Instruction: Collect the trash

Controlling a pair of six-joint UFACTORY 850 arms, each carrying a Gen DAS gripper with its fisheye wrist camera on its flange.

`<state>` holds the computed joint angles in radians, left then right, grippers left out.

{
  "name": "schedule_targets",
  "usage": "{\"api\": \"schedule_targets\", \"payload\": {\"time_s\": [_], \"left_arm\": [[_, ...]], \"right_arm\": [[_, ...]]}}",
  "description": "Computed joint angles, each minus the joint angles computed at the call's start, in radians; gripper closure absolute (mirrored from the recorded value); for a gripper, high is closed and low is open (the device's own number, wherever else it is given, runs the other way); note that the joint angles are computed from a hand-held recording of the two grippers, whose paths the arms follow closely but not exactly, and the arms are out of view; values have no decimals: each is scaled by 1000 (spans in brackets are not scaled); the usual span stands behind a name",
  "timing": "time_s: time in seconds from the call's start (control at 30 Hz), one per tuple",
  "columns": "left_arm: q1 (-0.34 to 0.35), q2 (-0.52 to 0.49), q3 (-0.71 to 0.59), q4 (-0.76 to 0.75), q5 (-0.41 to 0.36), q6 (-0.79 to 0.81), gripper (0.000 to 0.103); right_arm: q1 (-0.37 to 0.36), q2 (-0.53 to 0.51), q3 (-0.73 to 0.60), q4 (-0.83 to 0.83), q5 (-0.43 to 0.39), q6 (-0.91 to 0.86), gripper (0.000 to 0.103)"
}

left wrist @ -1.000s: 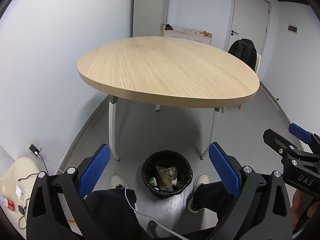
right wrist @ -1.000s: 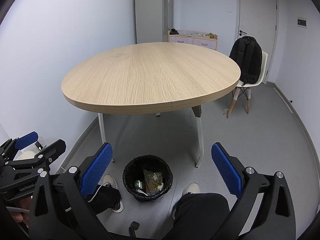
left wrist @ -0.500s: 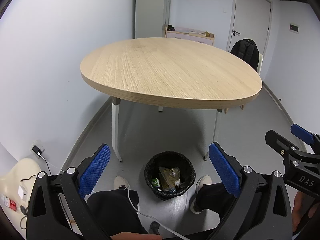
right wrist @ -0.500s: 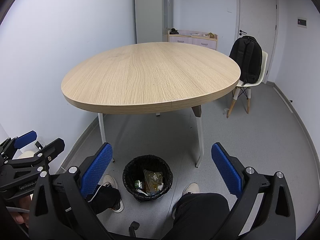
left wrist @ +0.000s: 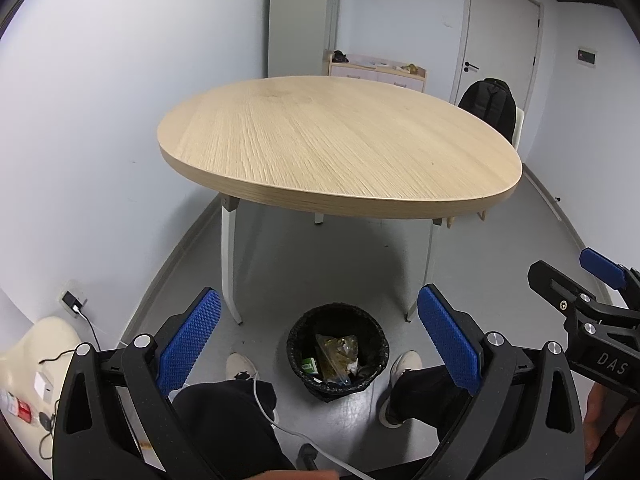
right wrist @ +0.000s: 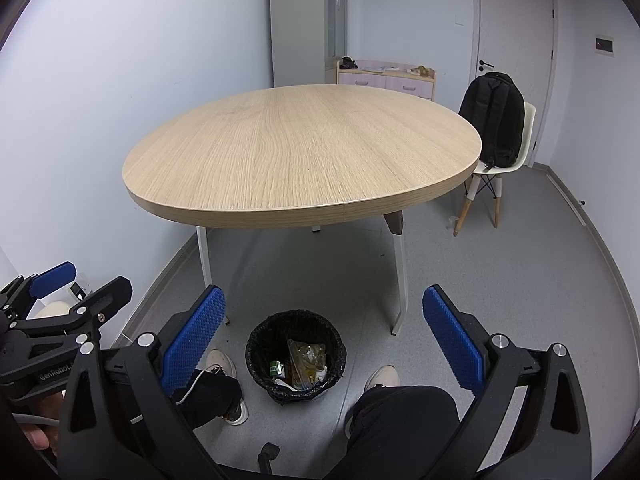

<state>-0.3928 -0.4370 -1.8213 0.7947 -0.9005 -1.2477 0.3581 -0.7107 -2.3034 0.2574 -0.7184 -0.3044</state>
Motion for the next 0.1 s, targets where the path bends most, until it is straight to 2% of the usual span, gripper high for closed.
{"api": "schedule_targets", "payload": {"time_s": [0.1], "left_arm": [[1,0,1,-5,-2,-8,6]], "right_arm": [[0,1,2,-1,1,0,8]]}}
